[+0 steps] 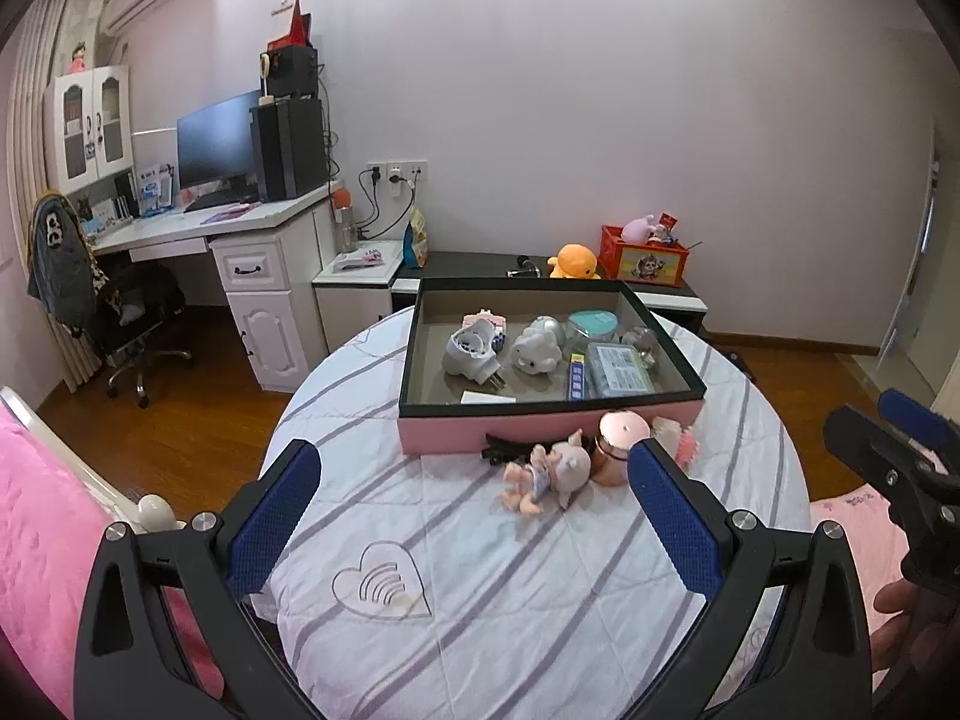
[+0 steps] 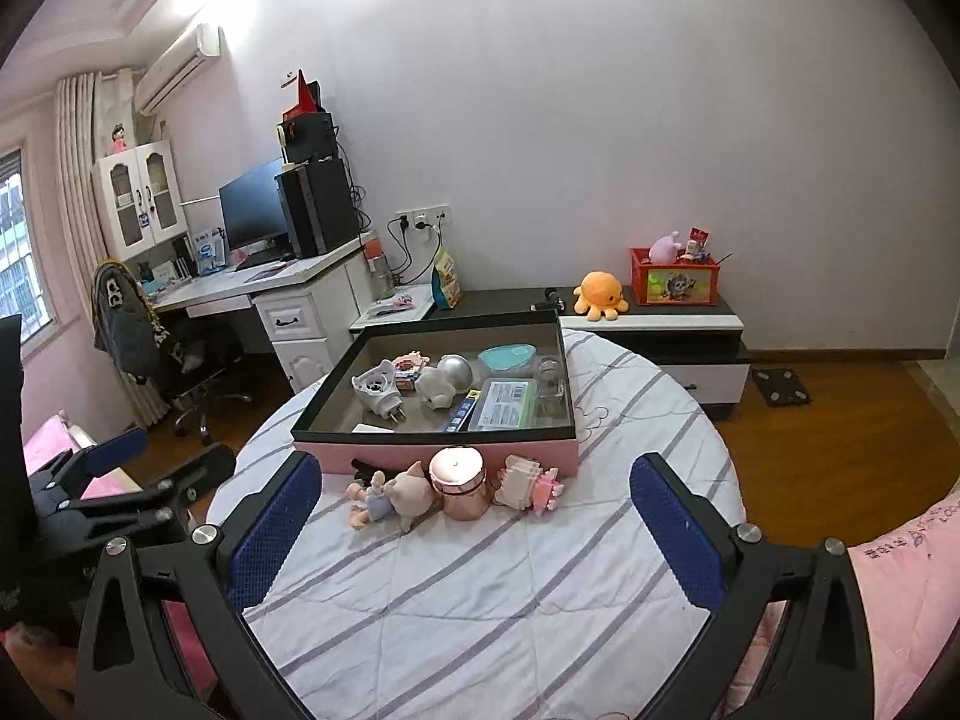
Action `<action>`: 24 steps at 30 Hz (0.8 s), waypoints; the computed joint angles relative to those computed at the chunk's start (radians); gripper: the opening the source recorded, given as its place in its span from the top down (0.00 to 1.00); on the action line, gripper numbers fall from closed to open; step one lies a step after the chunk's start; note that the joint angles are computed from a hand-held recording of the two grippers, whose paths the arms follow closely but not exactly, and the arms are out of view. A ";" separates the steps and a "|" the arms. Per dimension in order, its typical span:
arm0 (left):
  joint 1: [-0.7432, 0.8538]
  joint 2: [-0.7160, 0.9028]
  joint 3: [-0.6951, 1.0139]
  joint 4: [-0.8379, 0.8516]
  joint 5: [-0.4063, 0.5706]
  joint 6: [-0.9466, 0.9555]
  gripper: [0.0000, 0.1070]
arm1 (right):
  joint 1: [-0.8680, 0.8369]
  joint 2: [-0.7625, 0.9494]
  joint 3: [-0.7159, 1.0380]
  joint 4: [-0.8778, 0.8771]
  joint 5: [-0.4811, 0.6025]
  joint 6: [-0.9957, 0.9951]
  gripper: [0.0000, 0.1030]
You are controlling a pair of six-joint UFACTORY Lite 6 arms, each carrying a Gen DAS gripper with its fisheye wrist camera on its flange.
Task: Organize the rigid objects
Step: 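Withdraw both tools from the tray toward the doll and block figure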
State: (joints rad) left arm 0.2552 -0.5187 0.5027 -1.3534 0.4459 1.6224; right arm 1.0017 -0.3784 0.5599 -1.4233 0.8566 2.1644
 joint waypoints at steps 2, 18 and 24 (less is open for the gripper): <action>0.018 -0.028 -0.019 0.025 0.020 -0.017 0.04 | 0.038 0.006 0.007 0.019 0.035 -0.010 0.00; -0.010 -0.023 -0.055 0.022 -0.006 -0.009 0.04 | 0.063 -0.021 -0.014 0.061 0.050 -0.014 0.00; -0.094 0.121 -0.035 -0.144 -0.081 0.134 0.04 | -0.072 -0.002 -0.045 0.020 -0.079 -0.001 0.00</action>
State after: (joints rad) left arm 0.1614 -0.3981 0.4679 -1.4971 0.3650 1.7559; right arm 0.9295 -0.3802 0.5151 -1.4032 0.7776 2.1632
